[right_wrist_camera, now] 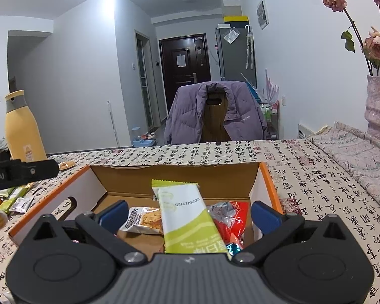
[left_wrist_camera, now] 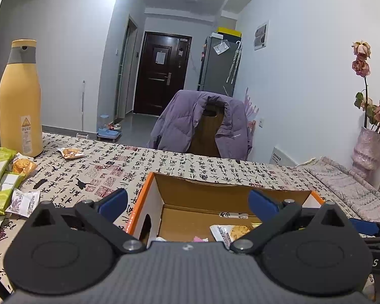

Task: Organize snacks
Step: 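Open both grippers to release the bar and gold packet into the box, then withdraw both tools from the box toward the remaining snacks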

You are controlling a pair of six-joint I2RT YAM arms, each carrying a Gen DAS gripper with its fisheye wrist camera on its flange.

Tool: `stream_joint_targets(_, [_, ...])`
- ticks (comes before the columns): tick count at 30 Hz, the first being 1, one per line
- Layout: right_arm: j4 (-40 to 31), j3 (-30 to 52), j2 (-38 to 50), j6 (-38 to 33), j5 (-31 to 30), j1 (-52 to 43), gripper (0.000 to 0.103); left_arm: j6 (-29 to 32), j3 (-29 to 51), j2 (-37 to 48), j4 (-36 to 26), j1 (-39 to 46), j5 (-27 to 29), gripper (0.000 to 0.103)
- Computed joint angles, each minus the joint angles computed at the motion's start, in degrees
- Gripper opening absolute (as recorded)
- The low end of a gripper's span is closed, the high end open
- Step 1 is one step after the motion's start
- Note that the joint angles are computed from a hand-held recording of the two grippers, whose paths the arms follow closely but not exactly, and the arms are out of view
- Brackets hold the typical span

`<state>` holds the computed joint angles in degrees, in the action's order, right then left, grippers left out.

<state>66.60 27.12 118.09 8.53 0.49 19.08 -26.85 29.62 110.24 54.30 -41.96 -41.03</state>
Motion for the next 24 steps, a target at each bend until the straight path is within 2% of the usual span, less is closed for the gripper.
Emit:
stream_joint_targets(6, [-0.8, -3.5, -5.9, -1.3, 2.0, 1.5, 0.103, -0.8, -0.6, -5.0, -3.6, -1.8, -1.7, 0.103])
stream_joint_targets(14, [-2.3, -10.6, -15.3, -0.7, 4.7, 4.2, 0.103, -3.0, -5.1, -13.4, -8.8, -7.3, -7.3, 0.103])
stream_joint_targets(21, [-1.4, -19.4, -23.7, 0.6, 8.3, 8.1, 0.103, -9.1, -10.5, -21.8, -16.0, -15.1, -14.2, 0.103])
stream_joint_targets(24, [-0.6, -23.4, -26.2, 1.8, 10.3, 10.3, 0.103, -13.9, -12.2, -24.3, -21.1, -20.1, -18.2, 0.103])
